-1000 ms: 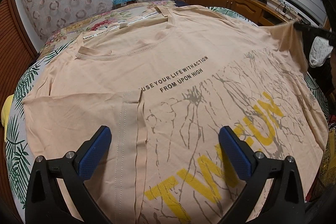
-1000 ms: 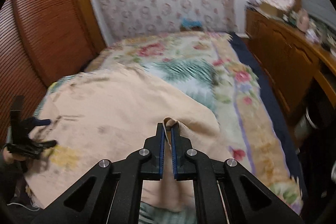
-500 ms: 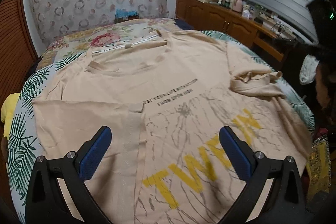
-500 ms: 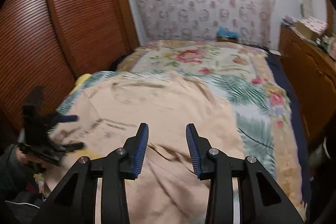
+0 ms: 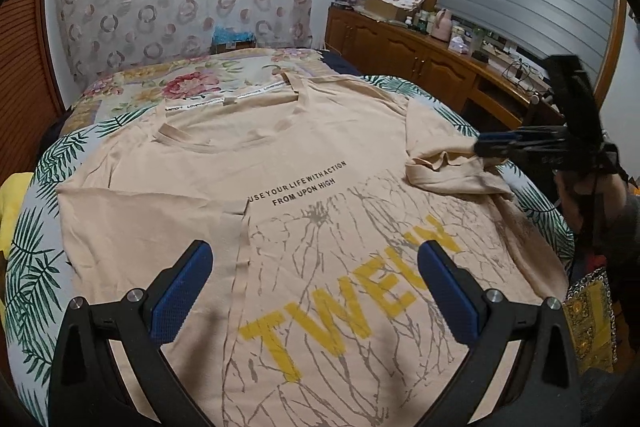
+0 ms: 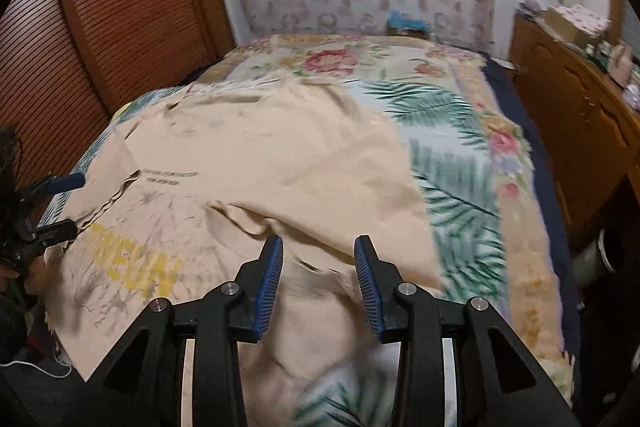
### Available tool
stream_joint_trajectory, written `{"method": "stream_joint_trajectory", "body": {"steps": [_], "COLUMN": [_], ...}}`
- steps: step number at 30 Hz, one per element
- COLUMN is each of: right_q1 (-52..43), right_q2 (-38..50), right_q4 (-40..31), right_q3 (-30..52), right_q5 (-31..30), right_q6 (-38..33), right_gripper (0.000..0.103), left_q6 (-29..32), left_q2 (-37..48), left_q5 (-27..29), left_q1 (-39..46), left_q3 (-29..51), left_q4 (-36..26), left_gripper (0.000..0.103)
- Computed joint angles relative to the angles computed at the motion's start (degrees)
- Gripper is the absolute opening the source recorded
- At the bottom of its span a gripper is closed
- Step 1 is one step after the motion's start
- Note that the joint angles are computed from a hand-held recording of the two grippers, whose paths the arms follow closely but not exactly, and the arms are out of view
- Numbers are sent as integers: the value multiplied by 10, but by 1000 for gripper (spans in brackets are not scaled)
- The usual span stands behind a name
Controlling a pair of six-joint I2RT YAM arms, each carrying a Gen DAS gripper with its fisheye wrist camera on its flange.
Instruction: Fold small clothes
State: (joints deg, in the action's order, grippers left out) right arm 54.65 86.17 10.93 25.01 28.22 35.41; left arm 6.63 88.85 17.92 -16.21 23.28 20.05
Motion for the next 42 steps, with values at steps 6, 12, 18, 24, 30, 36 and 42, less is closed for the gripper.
{"method": "stream_joint_trajectory", "body": {"steps": [6, 12, 18, 24, 30, 36, 42], "right_q1": [-50, -60, -9, 10, -15, -23, -34], "right_q2": [99, 102, 48, 63, 108, 147, 208], "right_q4": [-32, -77, -72, -86, -71, -96, -111], "right_q3": [91, 149, 157, 209, 193, 192, 238], "right_q5": [-45, -39, 13, 13, 8, -6, -3], "right_q6": [-51, -80, -96, -130, -112, -60, -60], "right_gripper": [38, 4, 2, 2, 17, 18, 18], "left_q6": [-1, 4, 4, 6, 11, 10, 9], "left_q2": [4, 15, 13, 11, 11, 20, 23], "left_q5": [2, 11, 22, 29, 38, 42, 37], "left_q1": [1, 18, 35, 48, 57, 59, 52], "left_q3": [-9, -16, -23, -25, -28, -27, -27], "left_q4": [10, 22, 23, 22, 19, 23, 26], "left_gripper": [103, 103, 103, 103, 103, 103, 103]}}
